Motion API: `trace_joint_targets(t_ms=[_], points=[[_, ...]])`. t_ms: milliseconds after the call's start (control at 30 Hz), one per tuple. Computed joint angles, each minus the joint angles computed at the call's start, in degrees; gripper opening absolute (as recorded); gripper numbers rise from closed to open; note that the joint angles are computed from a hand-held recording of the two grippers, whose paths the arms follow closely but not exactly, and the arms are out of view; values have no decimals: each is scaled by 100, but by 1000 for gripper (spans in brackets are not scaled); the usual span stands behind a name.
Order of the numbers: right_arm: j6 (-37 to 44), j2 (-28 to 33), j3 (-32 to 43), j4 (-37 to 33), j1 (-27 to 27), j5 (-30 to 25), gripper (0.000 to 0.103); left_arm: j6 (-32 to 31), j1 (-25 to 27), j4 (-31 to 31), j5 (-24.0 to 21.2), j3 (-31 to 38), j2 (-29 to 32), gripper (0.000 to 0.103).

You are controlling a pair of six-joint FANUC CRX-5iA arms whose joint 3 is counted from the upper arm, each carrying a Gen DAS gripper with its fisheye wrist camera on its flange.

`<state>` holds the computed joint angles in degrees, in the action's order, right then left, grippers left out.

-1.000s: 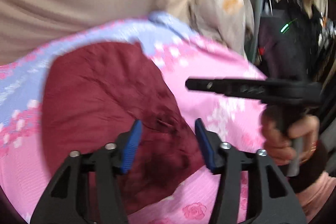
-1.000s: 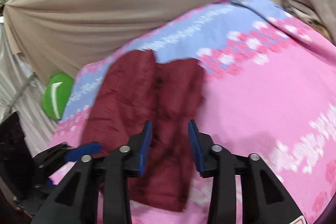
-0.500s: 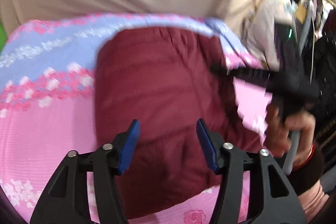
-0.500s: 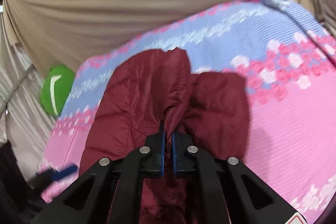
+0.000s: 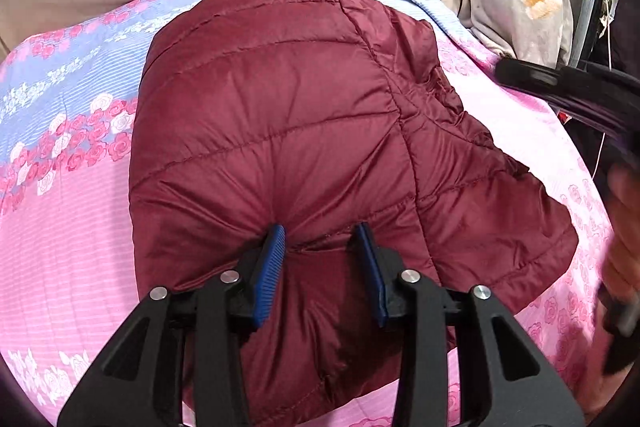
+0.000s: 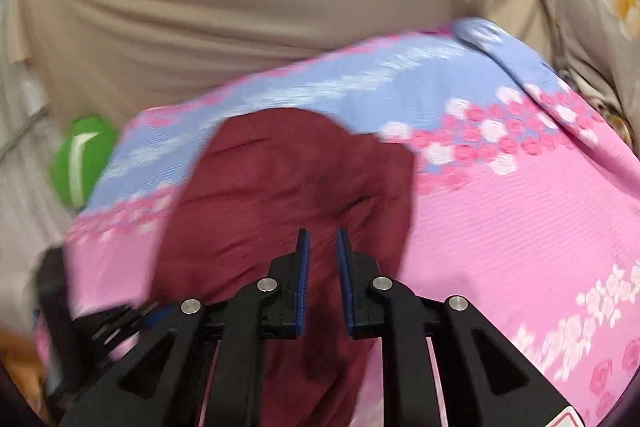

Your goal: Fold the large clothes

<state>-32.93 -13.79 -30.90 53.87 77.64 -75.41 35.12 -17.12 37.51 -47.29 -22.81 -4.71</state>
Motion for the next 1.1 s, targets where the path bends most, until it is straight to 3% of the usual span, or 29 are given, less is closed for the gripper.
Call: trace_joint_targets(t_ms=[100,267,433,567,667,767,867,967,1100], points=[[-42,161,69,-51,417,171,14,9,-38,-52,88,-47,-62,36],[-17,690,314,-1208,502,-95,4,77,-39,-69,45,-35,-82,36],[-876,302,-405,-1033,428,641,2,120,-69,-134,68,-56,-107,36],[-724,189,-155,-1058,498,160,4,216,132,96,-412,134,-102,36],[-509,110,47,-595,517,-374,6,97,157,345,-384,288,-127,36],[136,128,336,-130,92,-518,6,258,-55,235,-30,545,-58,37],[725,217,544,-4,-676,-55,5,578,-234,46,89,822,154,37],[959,356,607,-253,-1522,507,5,1034,-395,-362,273,1058,381,37],[995,606,548,-818,-2170,982,1,1250,-457,-555,363,1189,638,37]])
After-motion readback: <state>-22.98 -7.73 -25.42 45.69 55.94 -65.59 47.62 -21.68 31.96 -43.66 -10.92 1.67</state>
